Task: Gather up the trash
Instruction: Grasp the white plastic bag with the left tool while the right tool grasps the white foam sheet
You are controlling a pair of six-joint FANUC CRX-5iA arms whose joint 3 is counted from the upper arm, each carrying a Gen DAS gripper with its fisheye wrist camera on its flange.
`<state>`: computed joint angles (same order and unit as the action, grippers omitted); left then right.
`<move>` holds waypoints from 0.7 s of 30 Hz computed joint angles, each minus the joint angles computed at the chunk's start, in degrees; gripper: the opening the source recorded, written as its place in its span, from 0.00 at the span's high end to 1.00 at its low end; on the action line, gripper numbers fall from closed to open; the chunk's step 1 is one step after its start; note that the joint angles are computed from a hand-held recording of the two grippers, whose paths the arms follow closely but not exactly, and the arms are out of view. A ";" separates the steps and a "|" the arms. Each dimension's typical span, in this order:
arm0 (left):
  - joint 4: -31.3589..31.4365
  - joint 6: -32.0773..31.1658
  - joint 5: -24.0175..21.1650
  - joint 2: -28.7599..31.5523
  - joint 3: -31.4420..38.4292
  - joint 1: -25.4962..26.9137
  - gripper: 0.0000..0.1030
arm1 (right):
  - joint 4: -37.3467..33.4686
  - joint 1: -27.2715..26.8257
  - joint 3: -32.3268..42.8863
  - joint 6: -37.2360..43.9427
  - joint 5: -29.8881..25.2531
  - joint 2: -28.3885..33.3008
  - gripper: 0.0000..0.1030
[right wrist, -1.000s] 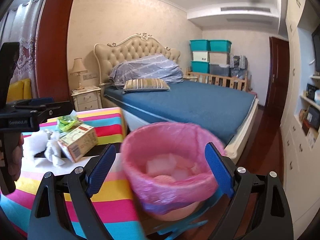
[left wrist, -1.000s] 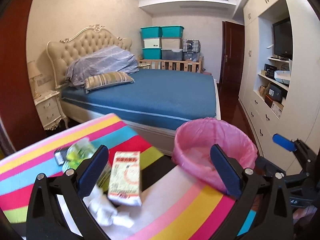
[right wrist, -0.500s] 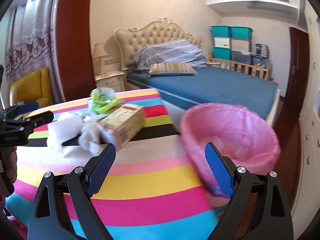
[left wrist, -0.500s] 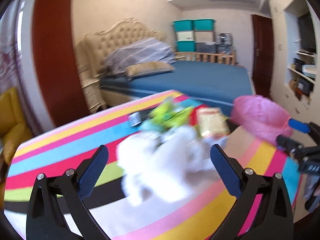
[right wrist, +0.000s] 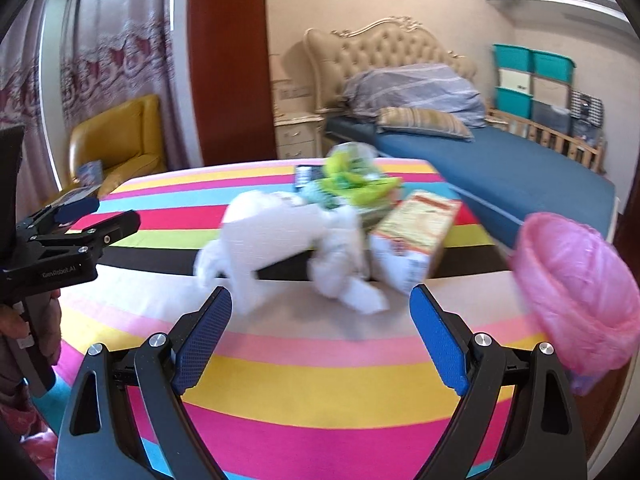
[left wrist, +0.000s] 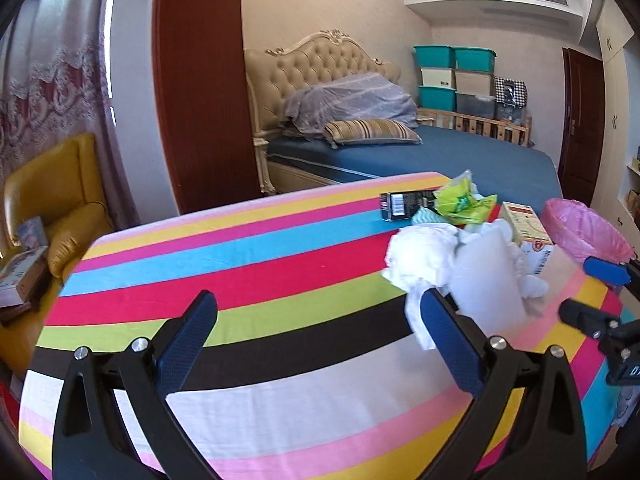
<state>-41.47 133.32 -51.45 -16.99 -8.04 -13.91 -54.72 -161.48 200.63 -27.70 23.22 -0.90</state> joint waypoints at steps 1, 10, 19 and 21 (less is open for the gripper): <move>-0.35 0.37 -0.15 -0.31 -0.20 -0.20 0.04 | 0.49 0.41 -0.24 -0.33 0.10 -0.20 0.17; -1.55 0.92 -0.14 -4.59 -3.70 1.17 0.04 | 10.04 1.90 -7.77 -13.28 4.46 -5.27 0.17; 8.87 -4.83 6.31 -7.91 -8.42 8.87 0.04 | 17.14 2.60 -14.95 -22.97 8.02 -9.74 0.17; 11.07 -6.13 7.31 -8.07 -9.18 10.14 0.04 | 18.50 2.89 -16.10 -24.38 8.02 -10.41 0.22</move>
<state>-30.40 127.18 -44.14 -25.06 -17.22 -3.77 -36.22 -158.59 184.53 -52.08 31.24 -11.31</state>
